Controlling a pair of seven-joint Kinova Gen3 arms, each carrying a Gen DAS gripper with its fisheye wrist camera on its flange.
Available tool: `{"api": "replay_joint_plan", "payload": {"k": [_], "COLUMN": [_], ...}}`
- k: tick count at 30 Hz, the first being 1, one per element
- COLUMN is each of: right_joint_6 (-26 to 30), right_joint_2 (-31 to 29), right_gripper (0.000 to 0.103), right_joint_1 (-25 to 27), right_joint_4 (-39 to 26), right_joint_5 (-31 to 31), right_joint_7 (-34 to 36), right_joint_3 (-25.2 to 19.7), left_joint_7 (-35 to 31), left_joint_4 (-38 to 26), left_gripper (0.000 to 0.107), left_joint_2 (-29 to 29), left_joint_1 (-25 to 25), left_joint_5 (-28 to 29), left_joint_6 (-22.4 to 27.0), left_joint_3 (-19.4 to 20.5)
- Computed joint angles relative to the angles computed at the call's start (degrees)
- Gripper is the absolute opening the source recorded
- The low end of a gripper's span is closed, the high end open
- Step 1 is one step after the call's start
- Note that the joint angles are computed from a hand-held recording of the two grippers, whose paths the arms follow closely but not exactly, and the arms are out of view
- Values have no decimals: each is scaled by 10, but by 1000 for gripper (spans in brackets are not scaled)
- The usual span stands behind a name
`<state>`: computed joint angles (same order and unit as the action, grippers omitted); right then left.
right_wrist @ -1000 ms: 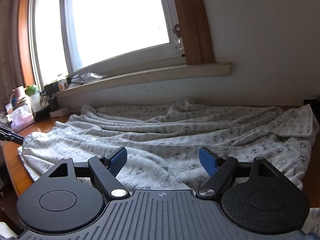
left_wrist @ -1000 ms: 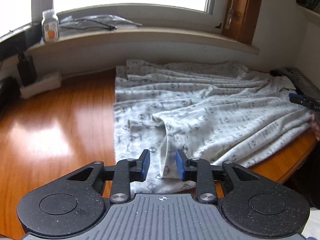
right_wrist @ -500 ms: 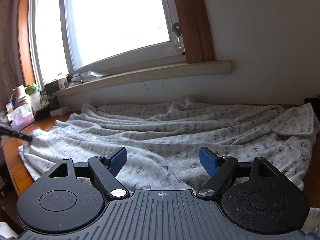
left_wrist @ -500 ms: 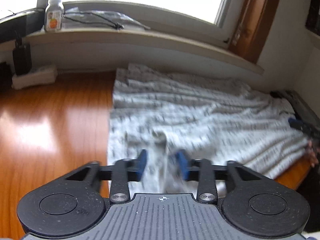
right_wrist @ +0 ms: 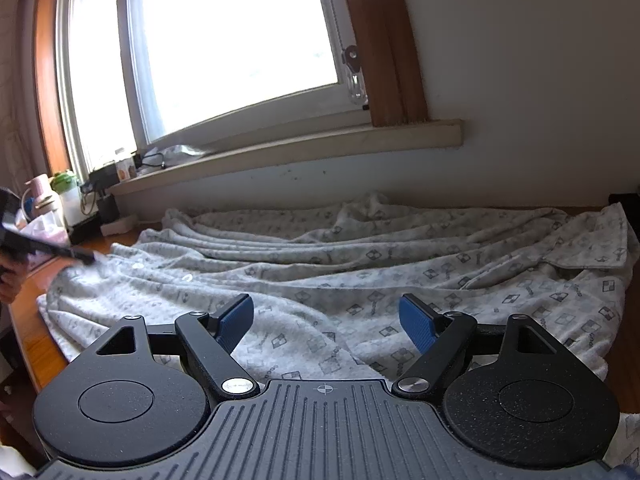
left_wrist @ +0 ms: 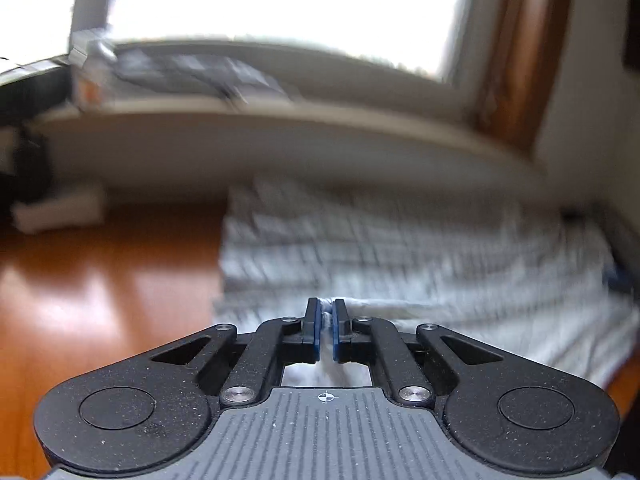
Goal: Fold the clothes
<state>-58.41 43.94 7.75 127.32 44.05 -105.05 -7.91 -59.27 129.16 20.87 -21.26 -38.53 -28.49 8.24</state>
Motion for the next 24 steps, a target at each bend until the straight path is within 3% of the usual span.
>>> {"api": "replay_joint_plan", "payload": {"k": [2, 4, 6, 9, 10, 12, 18, 24], "right_joint_6": [-2, -3, -11, -23, -11, 34, 137, 216], "right_joint_2": [1, 1, 1, -2, -8, -31, -82, -123], "right_gripper": [79, 79, 79, 73, 56, 34, 31, 31], "right_joint_1": [0, 0, -8, -5, -6, -27, -60, -2], "right_joint_4": [1, 1, 5, 24, 24, 21, 25, 34], "right_joint_5": [-1, -2, -8, -46, -46, -40, -57, 23], "right_joint_7": [1, 2, 4, 44, 45, 34, 52, 9], "right_joint_3": [0, 1, 9, -3, -4, 8, 1, -24], "left_joint_7": [-30, -67, -93, -161, -184, -206, -187, -170], "left_joint_4": [-11, -29, -32, -24, -26, -36, -123, -236], "left_gripper": [7, 17, 42, 55, 58, 68, 66, 65], "left_joint_2": [-6, 2, 11, 7, 9, 13, 74, 179], "left_joint_1": [53, 106, 133, 155, 148, 120, 58, 34], "left_joint_5": [47, 93, 140, 204, 220, 224, 102, -38], "left_joint_6": [33, 72, 75, 53, 51, 49, 98, 213], "left_joint_3": [-41, -80, -99, -103, -83, -30, 129, 289]}}
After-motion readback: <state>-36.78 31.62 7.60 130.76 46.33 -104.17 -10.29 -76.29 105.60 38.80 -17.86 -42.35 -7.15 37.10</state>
